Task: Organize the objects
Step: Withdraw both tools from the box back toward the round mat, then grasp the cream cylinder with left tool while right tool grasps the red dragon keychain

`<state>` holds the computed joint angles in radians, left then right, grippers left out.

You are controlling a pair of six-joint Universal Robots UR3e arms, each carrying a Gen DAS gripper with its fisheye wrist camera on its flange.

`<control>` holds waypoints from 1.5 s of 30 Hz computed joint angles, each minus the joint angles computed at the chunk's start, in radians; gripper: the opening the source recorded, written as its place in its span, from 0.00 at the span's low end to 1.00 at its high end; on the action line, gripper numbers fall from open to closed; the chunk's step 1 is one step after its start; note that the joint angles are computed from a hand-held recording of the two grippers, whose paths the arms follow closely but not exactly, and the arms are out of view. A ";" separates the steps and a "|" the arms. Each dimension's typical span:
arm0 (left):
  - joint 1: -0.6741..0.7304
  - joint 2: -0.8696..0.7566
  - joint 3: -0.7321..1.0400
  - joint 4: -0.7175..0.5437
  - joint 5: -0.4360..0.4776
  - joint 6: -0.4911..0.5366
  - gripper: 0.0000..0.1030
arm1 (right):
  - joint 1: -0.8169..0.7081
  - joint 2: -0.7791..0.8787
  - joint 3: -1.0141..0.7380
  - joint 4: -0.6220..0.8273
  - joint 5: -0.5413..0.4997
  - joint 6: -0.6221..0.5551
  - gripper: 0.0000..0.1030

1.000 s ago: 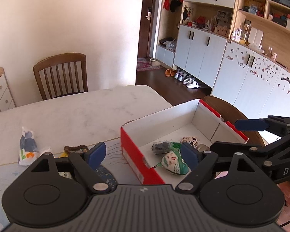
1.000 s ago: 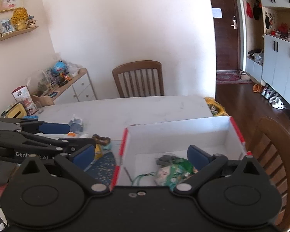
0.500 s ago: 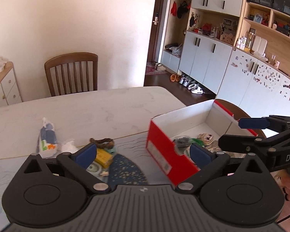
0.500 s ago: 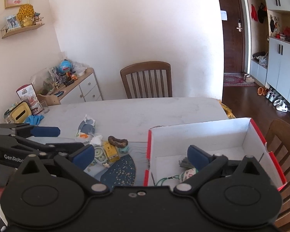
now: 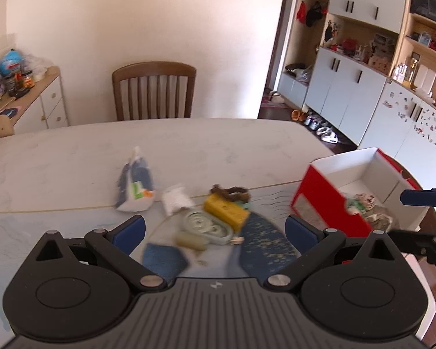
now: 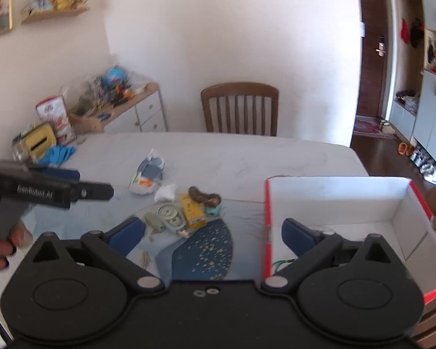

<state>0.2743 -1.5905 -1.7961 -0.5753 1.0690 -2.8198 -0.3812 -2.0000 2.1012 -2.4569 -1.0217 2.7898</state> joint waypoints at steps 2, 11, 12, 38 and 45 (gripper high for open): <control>0.034 -0.009 -0.005 -0.007 -0.019 0.010 1.00 | 0.064 0.046 -0.018 -0.030 -0.041 0.021 0.99; 0.070 -0.107 -0.014 0.052 0.000 0.058 1.00 | 0.263 0.254 -0.078 -0.070 -0.128 0.071 0.98; 0.071 -0.118 -0.019 0.067 -0.003 0.067 1.00 | 0.283 0.279 -0.084 -0.077 -0.138 0.069 0.96; -0.086 -0.522 0.136 0.314 0.117 0.143 0.99 | 0.496 0.653 -0.247 -0.123 -0.293 -0.017 0.71; -0.118 -0.582 0.191 0.318 0.149 0.192 0.99 | 0.504 0.678 -0.264 -0.112 -0.287 -0.043 0.62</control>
